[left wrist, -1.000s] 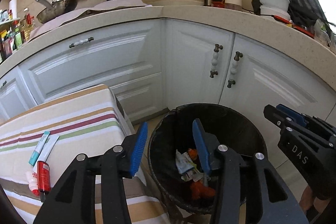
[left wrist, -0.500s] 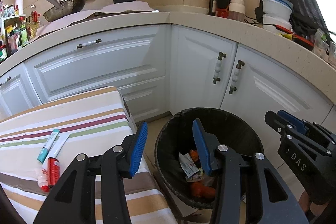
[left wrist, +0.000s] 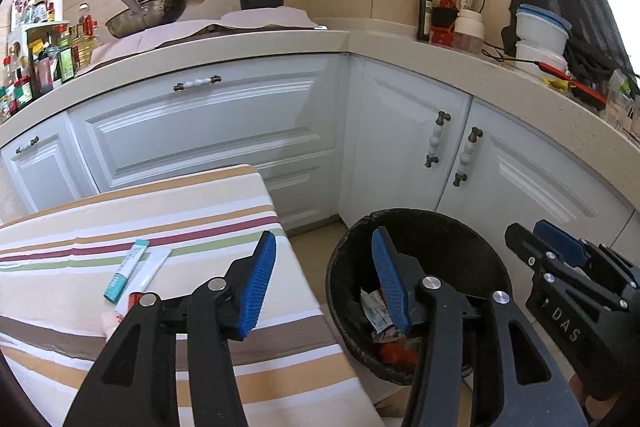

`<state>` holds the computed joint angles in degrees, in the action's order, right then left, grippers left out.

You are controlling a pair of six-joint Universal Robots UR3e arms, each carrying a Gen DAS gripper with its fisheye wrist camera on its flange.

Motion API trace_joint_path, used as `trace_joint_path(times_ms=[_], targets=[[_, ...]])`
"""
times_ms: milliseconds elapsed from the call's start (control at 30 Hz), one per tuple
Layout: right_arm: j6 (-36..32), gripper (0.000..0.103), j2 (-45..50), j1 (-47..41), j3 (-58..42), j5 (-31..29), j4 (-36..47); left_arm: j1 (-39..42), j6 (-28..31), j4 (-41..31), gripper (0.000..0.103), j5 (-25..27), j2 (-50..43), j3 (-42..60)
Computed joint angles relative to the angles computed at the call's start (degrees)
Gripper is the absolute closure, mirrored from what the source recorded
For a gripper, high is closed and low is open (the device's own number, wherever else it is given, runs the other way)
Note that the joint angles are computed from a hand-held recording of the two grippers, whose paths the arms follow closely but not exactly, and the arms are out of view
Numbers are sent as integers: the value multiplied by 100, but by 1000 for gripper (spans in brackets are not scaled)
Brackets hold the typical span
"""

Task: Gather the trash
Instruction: 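Move both open tools back over the table toward the red bottle, then close the right tool on the red bottle and lift it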

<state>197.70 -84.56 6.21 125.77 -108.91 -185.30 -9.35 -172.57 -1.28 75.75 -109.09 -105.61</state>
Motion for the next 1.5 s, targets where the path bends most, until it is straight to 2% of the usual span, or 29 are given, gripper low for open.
trace_joint_path(times_ms=[400, 833, 1100, 1500], targets=[[142, 67, 483, 739, -773, -201, 371, 753, 143, -25, 45, -138, 589, -749], [193, 67, 1482, 1607, -2133, -261, 940, 2348, 567, -159, 39, -465, 1392, -1737], [129, 67, 2308, 2090, -3361, -154, 1529, 3431, 892, -241, 36, -785, 1782, -2190], [30, 67, 3545, 2577, -5317, 69, 2632, 4371, 1234, -362, 34, -928, 1710, -2308]])
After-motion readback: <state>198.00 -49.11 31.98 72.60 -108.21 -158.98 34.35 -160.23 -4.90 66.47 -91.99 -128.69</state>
